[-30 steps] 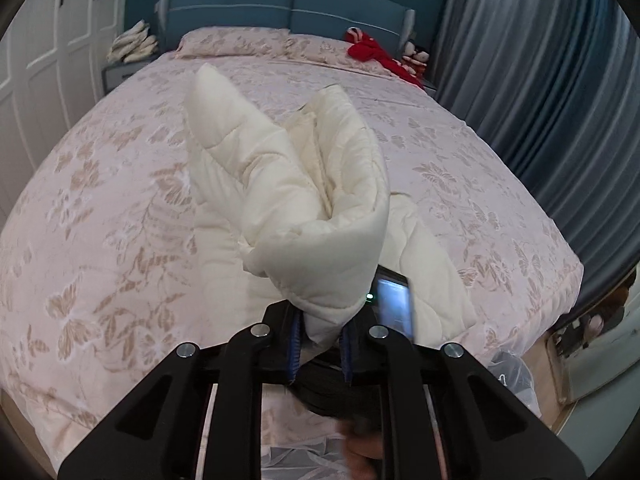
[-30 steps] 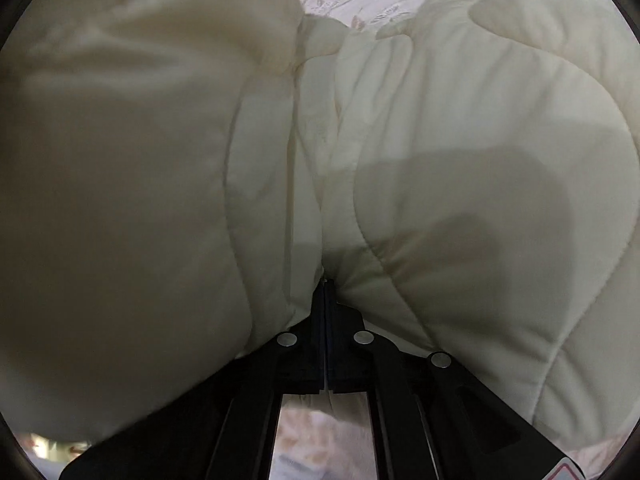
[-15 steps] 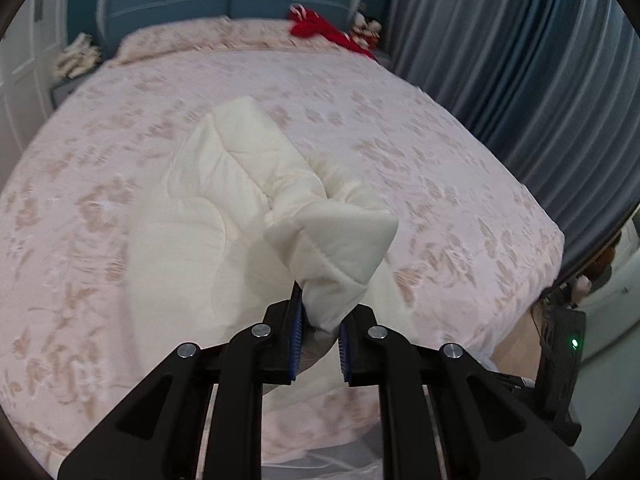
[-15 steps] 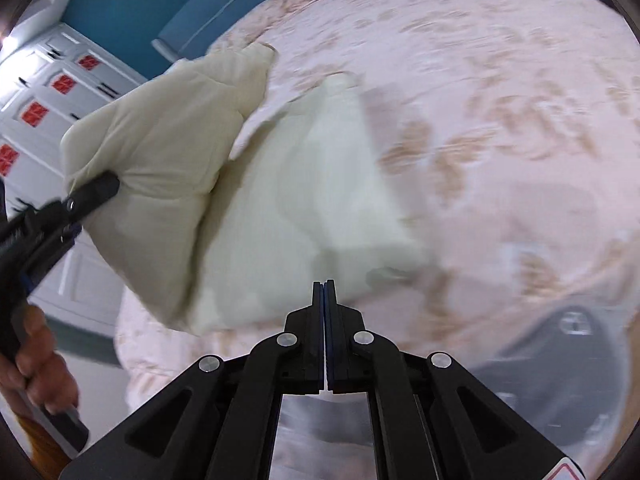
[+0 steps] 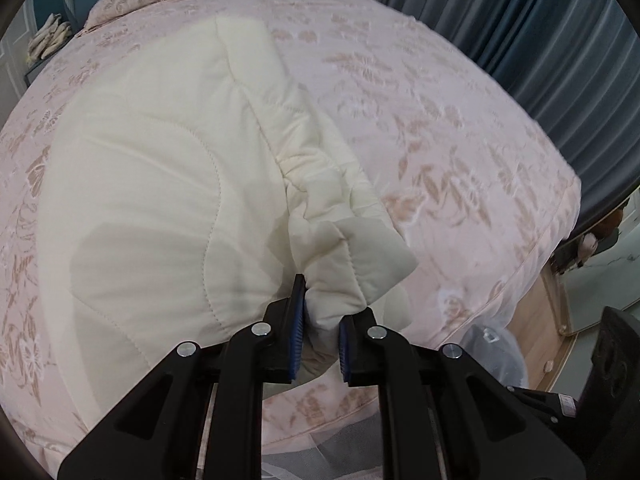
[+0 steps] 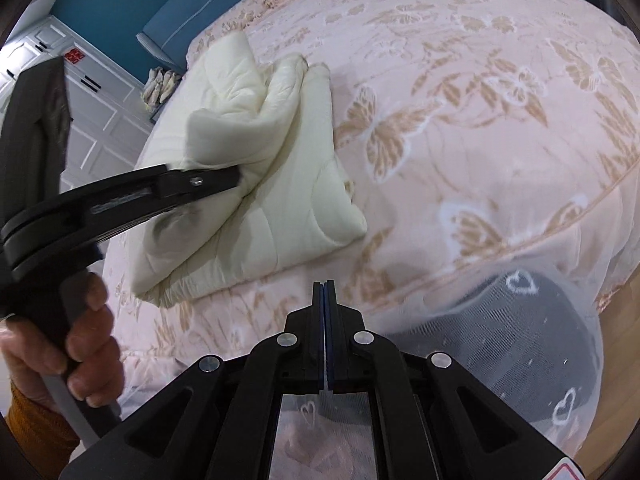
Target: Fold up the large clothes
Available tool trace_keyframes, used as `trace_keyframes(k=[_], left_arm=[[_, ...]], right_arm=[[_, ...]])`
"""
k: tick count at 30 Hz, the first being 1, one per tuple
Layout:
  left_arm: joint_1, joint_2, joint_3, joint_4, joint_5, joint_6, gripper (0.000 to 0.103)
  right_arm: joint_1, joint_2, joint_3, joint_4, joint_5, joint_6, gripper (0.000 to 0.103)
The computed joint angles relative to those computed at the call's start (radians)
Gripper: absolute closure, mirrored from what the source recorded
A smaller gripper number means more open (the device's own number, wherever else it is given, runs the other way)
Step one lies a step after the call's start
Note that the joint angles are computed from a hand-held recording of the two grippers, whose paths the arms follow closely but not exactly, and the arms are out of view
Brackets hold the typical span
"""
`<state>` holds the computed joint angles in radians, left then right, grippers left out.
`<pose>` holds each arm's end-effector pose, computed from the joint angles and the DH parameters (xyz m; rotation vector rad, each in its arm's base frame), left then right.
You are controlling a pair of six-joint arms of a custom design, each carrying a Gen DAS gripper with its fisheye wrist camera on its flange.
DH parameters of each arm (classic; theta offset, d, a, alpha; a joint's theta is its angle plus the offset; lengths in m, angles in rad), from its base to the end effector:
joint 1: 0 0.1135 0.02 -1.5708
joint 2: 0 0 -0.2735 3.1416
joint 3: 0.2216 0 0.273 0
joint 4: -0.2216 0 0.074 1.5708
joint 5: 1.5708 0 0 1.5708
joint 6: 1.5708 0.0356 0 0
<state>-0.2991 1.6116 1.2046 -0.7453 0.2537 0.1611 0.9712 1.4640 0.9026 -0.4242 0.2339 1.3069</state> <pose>0.3257 -0.1098 0.2373 0.6913 2.6283 -0.3854 0.1808 0.2498 0.2039 0.5308 2.5757 0.5899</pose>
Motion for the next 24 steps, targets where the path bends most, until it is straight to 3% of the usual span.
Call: trace_keyframes(k=[5,8,10,13,15,16,20,24], left_arm=[[-0.039,-0.110,-0.041,-0.005,-0.117,0.030,0.084],[0.010,-0.188,-0.017,-0.086,-0.072,0.058,0.068],[0.065,-0.220,0.019,-0.155,-0.010,0.066,0.052],[0.126,-0.290,0.028,-0.174,-0.007,0.102,0.050],[0.169,-0.317,0.037,-0.174,-0.030,0.117,0.050],[0.191,-0.318,0.045,-0.178,-0.038,0.120,0.050],[0.261,-0.291,0.063,-0.179,-0.075,0.131,0.050],[0.318,-0.272,0.045,-0.169,-0.109,0.147,0.050]], right_arm=[[0.013,0.028,0.028,-0.060,0.001,0.009,0.101],[0.010,0.015,0.082,-0.156,0.041,-0.014,0.098],[-0.006,0.001,0.111,-0.191,0.060,-0.047,0.093],[-0.022,-0.014,0.193,-0.258,0.109,-0.101,0.084],[-0.028,-0.013,0.261,-0.287,0.152,-0.146,0.058],[-0.029,-0.008,0.297,-0.294,0.171,-0.171,0.054],[-0.046,0.051,0.443,-0.313,0.179,-0.274,0.047],[-0.067,0.160,0.589,-0.383,0.141,-0.325,0.047]])
